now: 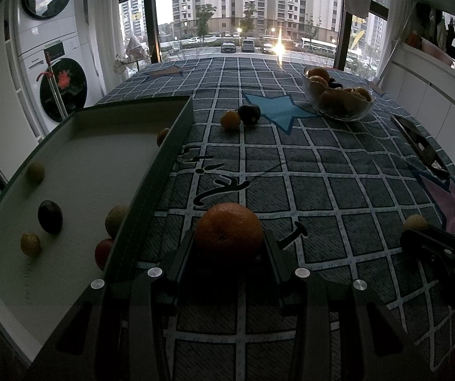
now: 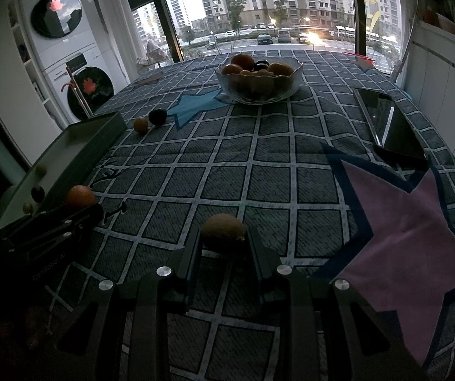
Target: Organize fruits
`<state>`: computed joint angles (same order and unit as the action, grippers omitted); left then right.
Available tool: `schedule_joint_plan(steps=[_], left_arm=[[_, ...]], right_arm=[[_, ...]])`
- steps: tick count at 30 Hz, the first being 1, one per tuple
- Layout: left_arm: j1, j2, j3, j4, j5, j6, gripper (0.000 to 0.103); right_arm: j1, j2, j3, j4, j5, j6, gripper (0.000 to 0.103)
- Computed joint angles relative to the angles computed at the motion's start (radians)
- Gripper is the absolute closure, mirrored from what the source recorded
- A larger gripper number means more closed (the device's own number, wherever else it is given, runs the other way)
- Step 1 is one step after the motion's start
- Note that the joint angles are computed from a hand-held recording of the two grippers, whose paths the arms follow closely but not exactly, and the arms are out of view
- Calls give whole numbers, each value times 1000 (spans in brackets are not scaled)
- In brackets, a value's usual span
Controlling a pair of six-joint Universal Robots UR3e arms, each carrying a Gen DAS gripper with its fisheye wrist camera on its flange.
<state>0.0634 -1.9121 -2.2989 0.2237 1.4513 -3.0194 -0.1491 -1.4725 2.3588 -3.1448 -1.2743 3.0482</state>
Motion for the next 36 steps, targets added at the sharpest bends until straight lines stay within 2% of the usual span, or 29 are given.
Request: schedule_joint_plan(steps=[32,36], left_arm=[[-2,-1,-2,4,2,-1,61],[-3,-2,-2,5,4,1,61]], right_arm=[[8,6,-4,-2,-11,1,72],[18,1,-22,31,-30,-11,73]])
